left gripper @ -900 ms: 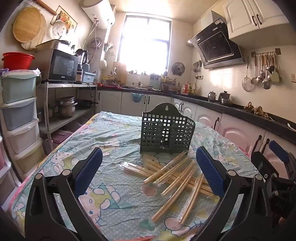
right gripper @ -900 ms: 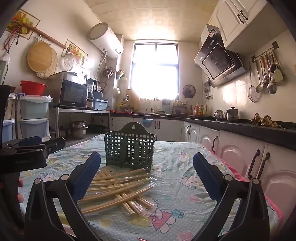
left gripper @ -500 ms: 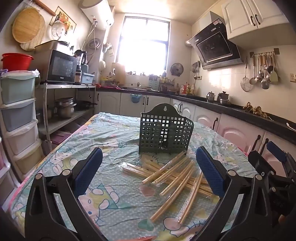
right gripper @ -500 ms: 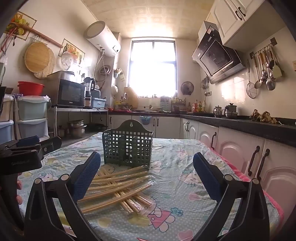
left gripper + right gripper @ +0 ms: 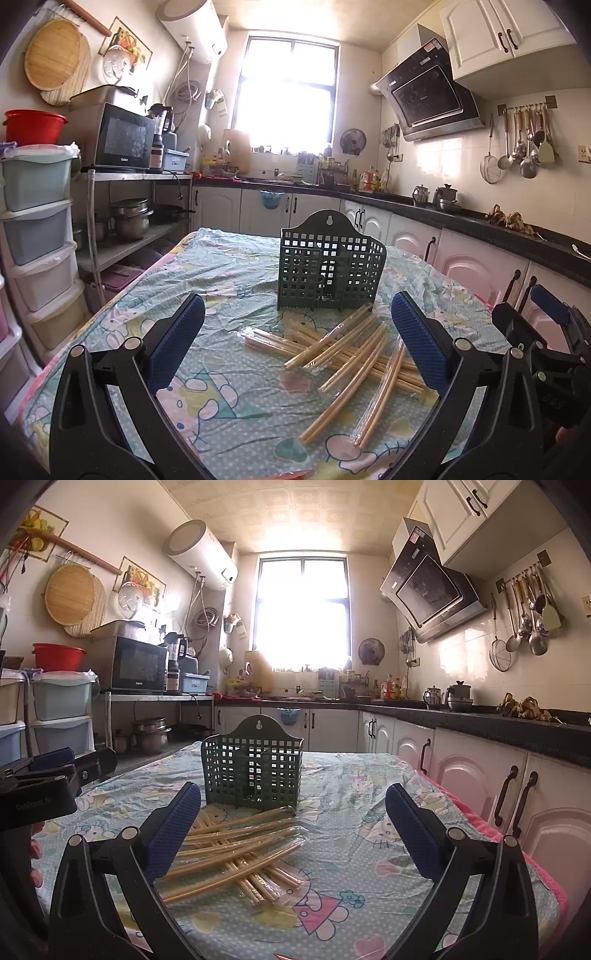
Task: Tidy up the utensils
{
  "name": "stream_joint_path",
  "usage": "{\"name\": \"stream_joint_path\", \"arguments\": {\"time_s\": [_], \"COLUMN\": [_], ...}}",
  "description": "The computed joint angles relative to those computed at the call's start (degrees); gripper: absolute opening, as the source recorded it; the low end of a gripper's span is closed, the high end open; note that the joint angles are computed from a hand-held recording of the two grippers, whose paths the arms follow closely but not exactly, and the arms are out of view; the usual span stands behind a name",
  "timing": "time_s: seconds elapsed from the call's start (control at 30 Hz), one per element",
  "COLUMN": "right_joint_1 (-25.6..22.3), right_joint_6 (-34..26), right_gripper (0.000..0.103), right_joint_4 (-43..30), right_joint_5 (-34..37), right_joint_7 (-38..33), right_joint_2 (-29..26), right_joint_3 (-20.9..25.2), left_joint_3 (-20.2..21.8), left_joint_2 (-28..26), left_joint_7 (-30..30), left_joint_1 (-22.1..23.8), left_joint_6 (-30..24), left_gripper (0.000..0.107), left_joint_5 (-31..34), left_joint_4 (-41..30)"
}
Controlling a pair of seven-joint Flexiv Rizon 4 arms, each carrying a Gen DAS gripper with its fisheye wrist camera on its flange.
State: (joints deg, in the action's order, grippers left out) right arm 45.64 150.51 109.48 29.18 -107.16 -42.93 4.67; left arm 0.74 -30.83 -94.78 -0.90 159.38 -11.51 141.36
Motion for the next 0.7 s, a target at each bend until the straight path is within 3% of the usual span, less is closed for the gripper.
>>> {"name": "stream_joint_path", "arguments": {"time_s": [0.7], "right_joint_1": [0.13], "right_joint_6": [-0.15], "right_gripper": [0.097], "right_joint_4": [-0.03], "right_joint_5": [0.45], "right_joint_7": [-0.16], "right_joint_2": [0.04], "right_joint_3": [0.05], "left_joint_3": [0.08], "left_joint_2": [0.17], "left_joint_7": [0.24], "left_joint_1": [-0.03], "left_joint_6": [0.51], "left_gripper": [0.093], "left_joint_5": [-0.07], "left_joint_4": [0.18]}}
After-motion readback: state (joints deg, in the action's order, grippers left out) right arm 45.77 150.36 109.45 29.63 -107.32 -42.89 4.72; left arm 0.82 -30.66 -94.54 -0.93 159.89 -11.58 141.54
